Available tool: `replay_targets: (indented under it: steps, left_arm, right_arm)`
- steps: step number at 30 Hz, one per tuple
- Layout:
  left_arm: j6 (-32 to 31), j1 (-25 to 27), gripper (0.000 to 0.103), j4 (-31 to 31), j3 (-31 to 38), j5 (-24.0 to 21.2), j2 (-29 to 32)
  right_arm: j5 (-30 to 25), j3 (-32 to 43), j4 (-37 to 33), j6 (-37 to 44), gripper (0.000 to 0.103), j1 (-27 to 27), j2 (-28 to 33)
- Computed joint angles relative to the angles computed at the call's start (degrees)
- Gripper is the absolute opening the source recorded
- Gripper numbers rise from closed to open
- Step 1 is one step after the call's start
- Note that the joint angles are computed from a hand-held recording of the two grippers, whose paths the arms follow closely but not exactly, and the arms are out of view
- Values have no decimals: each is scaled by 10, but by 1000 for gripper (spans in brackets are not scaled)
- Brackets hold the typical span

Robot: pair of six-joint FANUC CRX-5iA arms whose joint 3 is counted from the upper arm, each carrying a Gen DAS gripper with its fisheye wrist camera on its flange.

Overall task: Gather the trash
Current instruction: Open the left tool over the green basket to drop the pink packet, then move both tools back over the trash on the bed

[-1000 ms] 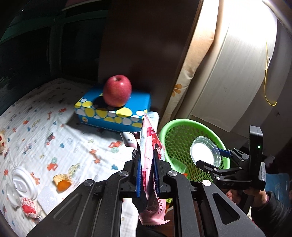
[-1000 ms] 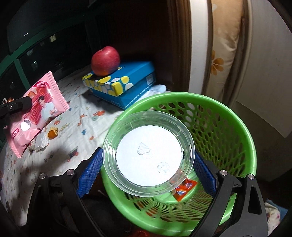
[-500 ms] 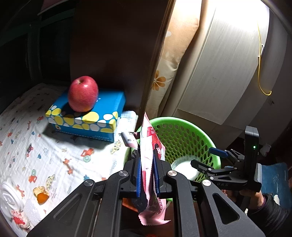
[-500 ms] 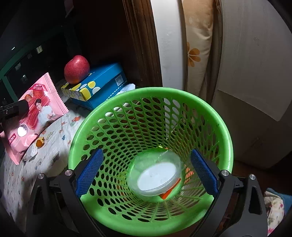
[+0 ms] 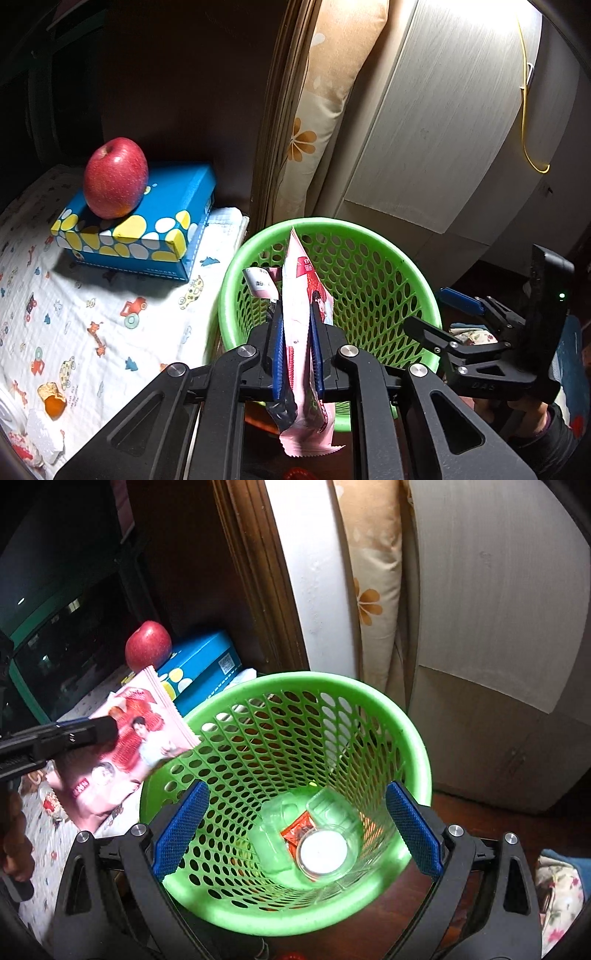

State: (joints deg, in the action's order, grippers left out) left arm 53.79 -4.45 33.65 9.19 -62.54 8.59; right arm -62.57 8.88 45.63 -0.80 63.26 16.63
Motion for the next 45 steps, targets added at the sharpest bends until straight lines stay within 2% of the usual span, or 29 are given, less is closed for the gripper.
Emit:
replay_targets:
  steps: [2, 4, 7, 8, 13, 17, 21, 26, 29, 35, 38, 45]
  left_arm:
    - [7, -4, 15, -4, 3, -2, 5]
    - [14, -8, 22, -4, 5, -3, 10]
    - [19, -14, 41, -9, 1, 5, 8]
    - [22, -15, 51, -10, -2, 10, 5]
    - [18, -11, 55, 6, -15, 14, -1]
    - [28, -3, 66, -9, -26, 24, -16]
    - [37, 19, 83, -1, -48, 35, -36]
    - [36, 54, 95, -2, -78, 59, -69]
    - [40, 77, 96, -10, -93, 76, -87]
    - [73, 123, 96, -67, -98, 84, -111]
    - [74, 149, 96, -75, -110, 89, -123]
    - [58, 211, 96, -80, -131, 94, -145]
  right_arm:
    - [0, -8, 7, -10, 95, 2, -5]
    - [2, -15, 11, -14, 95, 4, -9]
    - [0, -20, 17, -20, 95, 7, -13]
    - [1, -22, 17, -21, 95, 8, -14]
    - [6, -28, 21, -27, 95, 11, -19]
    - [11, -25, 24, -24, 95, 15, -17]
    - [19, -10, 24, -11, 95, 17, -7]
    - [31, 22, 18, 16, 95, 19, 15]
    - [34, 44, 13, 33, 95, 20, 30]
    - [43, 110, -12, 86, 95, 23, 73]
    - [44, 149, -29, 116, 95, 24, 98]
    - [32, 279, -79, 208, 95, 29, 177]
